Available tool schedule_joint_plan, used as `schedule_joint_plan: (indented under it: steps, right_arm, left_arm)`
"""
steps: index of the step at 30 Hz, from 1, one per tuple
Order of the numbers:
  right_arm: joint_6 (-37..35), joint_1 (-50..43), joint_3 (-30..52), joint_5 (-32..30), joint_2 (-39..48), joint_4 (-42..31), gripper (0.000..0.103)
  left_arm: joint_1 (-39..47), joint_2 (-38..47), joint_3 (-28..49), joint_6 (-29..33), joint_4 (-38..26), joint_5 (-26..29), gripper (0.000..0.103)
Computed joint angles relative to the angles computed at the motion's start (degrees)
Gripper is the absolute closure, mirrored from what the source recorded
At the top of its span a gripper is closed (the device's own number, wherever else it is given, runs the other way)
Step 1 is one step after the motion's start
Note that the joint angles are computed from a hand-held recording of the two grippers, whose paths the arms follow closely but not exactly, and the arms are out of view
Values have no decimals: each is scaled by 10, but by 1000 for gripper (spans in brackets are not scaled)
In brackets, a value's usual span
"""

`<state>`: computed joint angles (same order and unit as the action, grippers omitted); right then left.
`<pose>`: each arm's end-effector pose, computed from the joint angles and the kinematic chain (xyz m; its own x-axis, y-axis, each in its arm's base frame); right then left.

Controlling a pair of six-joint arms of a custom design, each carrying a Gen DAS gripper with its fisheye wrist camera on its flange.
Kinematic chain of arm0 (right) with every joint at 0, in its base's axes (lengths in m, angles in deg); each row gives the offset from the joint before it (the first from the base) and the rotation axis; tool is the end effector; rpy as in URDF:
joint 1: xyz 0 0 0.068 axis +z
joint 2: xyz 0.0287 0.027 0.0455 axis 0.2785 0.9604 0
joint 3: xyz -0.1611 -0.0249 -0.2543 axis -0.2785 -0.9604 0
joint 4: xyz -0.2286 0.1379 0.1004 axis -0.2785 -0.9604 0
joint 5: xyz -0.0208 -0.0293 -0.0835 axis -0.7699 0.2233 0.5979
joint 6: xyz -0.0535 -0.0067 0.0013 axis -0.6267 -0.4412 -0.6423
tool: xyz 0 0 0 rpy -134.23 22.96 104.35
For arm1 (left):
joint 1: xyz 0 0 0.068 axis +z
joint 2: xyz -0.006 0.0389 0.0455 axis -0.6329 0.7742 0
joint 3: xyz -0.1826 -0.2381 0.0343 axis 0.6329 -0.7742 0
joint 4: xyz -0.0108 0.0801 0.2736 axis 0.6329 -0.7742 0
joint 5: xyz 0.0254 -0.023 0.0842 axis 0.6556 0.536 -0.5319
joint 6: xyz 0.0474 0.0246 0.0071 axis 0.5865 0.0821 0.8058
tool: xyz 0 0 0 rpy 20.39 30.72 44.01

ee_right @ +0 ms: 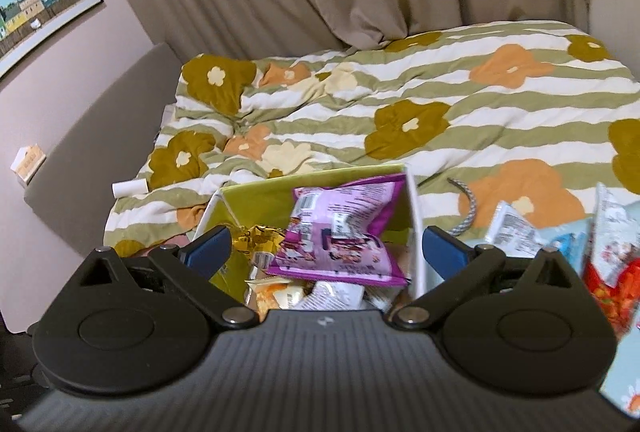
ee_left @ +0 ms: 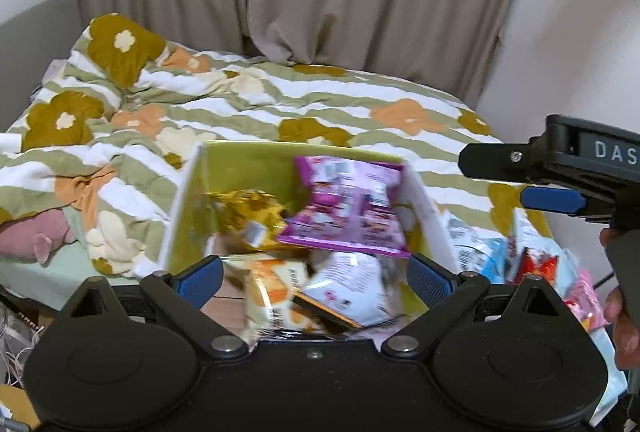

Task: Organize snacks
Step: 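Carry the Pillow bag into the box while right lowers the purple bag in, then open both grippers and move them back toward the snack pile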

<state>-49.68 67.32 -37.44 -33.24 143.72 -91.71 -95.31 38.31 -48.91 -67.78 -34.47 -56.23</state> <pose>0.2081 0.2549 0.2305 -0.7365 -0.0670 -0.6731 -0.4200 0.8253 0.3774 0.0923 -0.0974 0.2010 -0.6694 -0.2630 -0.6948 -0.2262 0.9630 -0.1465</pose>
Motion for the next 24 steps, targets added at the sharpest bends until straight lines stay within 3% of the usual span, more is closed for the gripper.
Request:
schedule_joint_plan:
  steps: [6, 12, 18, 24]
  right_arm:
    - [-18, -59, -95, -17, -132, -11, 0]
    - [-130, -202, -171, -83, -256, -70, 0]
    - [-309, -422, -218, -220, -316, -131, 0]
    - [-473, -616, -230, -332, -257, -143, 0]
  left_arm:
    - [-126, 149, 69, -113, -4, -54, 3]
    - [-200, 331, 183, -221, -13, -80, 3]
    - [-223, 490, 304, -224, 12, -70, 3]
    - [-221, 618, 407, -180, 43, -51, 3]
